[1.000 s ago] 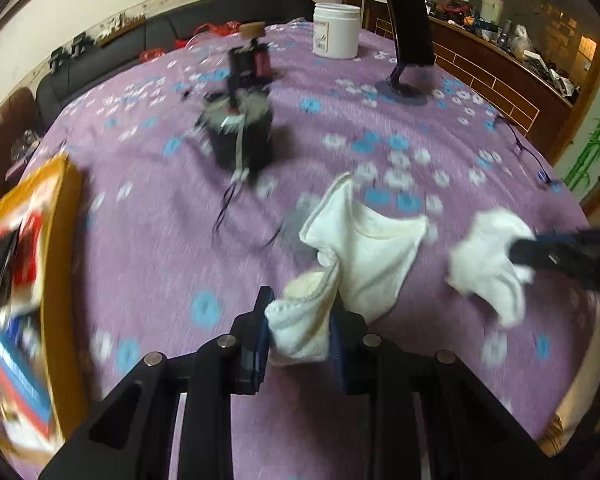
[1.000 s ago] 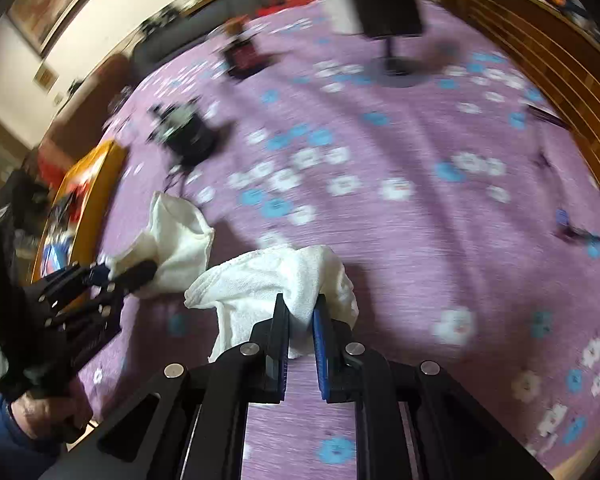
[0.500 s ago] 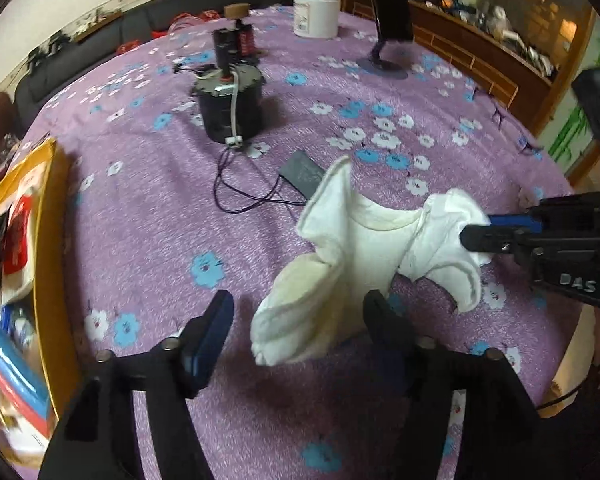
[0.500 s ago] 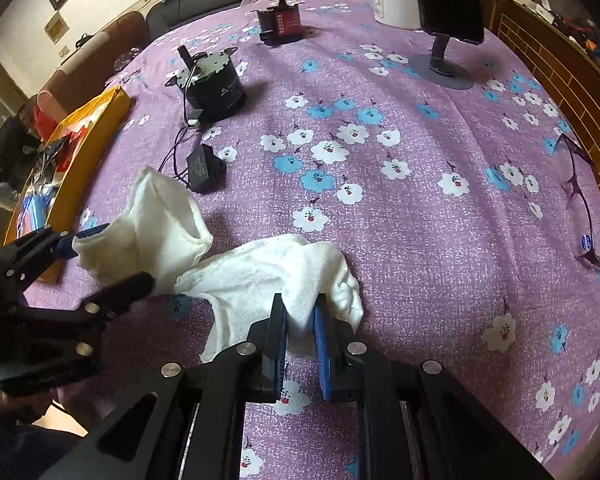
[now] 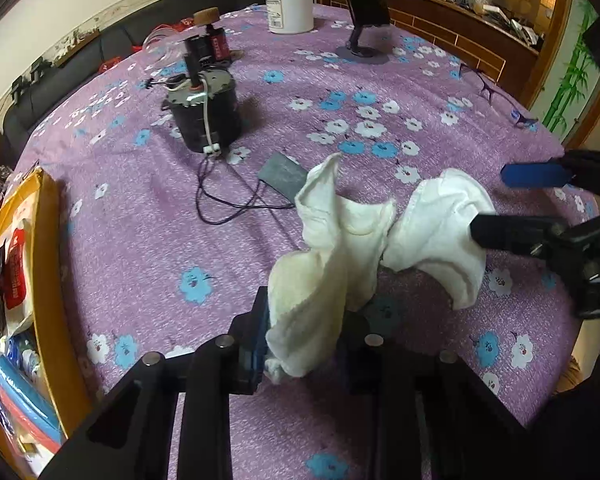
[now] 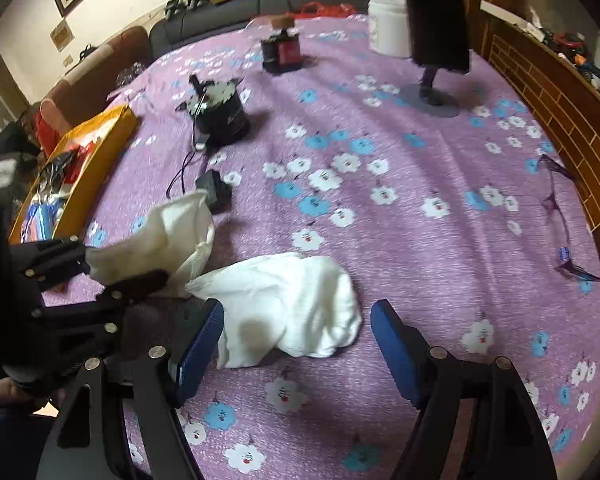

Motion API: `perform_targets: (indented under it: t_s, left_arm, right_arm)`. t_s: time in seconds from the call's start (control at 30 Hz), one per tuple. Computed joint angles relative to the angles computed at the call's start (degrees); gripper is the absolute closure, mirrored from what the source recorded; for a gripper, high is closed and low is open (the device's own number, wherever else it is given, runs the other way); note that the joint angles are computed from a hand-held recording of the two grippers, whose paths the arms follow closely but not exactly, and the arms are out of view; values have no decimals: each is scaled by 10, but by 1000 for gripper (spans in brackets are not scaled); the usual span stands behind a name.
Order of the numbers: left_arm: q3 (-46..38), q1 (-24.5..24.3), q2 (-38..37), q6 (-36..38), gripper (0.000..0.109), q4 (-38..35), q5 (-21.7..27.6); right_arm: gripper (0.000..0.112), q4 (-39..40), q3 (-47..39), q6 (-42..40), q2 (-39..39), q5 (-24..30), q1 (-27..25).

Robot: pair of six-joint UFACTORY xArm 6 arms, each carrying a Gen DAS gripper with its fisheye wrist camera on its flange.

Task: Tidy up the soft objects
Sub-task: 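Lift both white cloths off the table and carry them toward the tray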

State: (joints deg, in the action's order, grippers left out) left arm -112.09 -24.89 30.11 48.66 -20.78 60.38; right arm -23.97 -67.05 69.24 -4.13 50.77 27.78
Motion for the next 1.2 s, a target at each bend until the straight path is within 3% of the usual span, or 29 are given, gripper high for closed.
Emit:
perform_targets:
  t_s: [0.23, 0.4, 0.57, 1.2]
  left_arm:
    - [3, 12, -9, -3, 83, -3, -19]
    - [11, 17, -15, -7, 83, -1, -39]
    - [22, 19, -21, -13, 83, 9, -64]
    - [27, 15, -20, -11, 83, 18, -85]
  right_arm:
    - [33, 40, -61, -64, 62, 43, 3]
    - [74, 34, -64, -51, 64, 57, -2]
    - [92, 22, -59, -33, 56, 49, -3]
    - [93, 4, -45, -3, 39, 27, -5]
